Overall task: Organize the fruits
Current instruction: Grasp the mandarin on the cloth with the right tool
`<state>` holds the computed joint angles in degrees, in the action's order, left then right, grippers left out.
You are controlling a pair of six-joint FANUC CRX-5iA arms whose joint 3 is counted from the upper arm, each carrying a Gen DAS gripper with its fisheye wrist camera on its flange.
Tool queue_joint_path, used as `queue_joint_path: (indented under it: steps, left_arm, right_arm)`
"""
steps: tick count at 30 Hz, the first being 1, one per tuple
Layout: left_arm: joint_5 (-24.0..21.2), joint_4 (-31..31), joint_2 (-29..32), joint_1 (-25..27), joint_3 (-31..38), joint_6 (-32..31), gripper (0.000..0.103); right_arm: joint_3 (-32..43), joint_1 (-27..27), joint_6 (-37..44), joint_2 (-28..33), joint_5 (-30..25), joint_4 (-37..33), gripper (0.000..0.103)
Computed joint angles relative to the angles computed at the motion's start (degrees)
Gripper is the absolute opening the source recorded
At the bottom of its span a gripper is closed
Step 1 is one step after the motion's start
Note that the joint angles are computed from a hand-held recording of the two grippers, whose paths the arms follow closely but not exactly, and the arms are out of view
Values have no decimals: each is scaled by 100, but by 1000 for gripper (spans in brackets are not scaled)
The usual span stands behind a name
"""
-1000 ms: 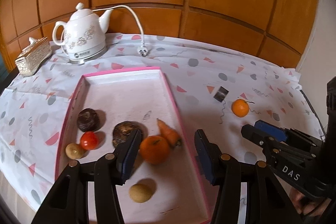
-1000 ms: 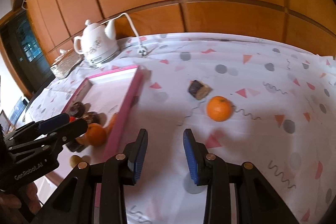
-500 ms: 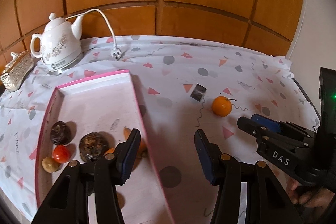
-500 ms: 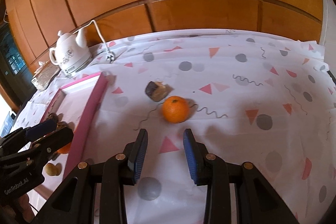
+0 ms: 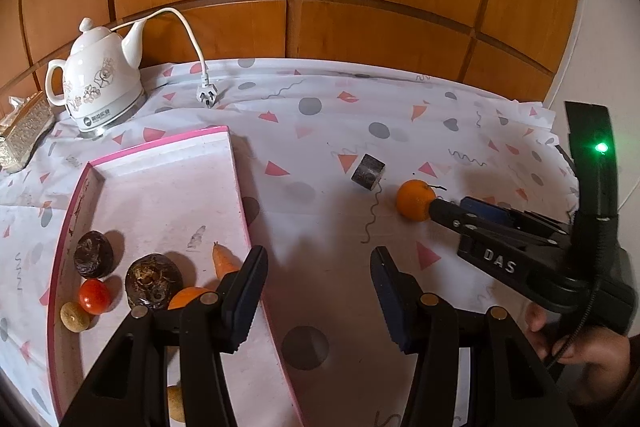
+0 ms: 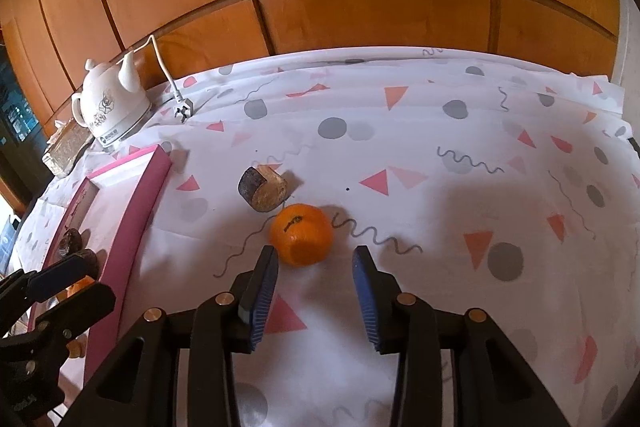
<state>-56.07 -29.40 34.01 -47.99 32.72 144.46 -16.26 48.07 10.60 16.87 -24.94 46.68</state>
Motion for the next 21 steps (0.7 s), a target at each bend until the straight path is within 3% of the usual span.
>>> queue_joint_path:
  steps: [12,21]
  left_arm:
    - [25,133,112,64,118,-118,54]
    - [0,235,252,110,287,-196,56]
  right_arm:
    - [578,4,738,436,-143,-586,40]
    - [637,-22,610,565,-114,-230,40]
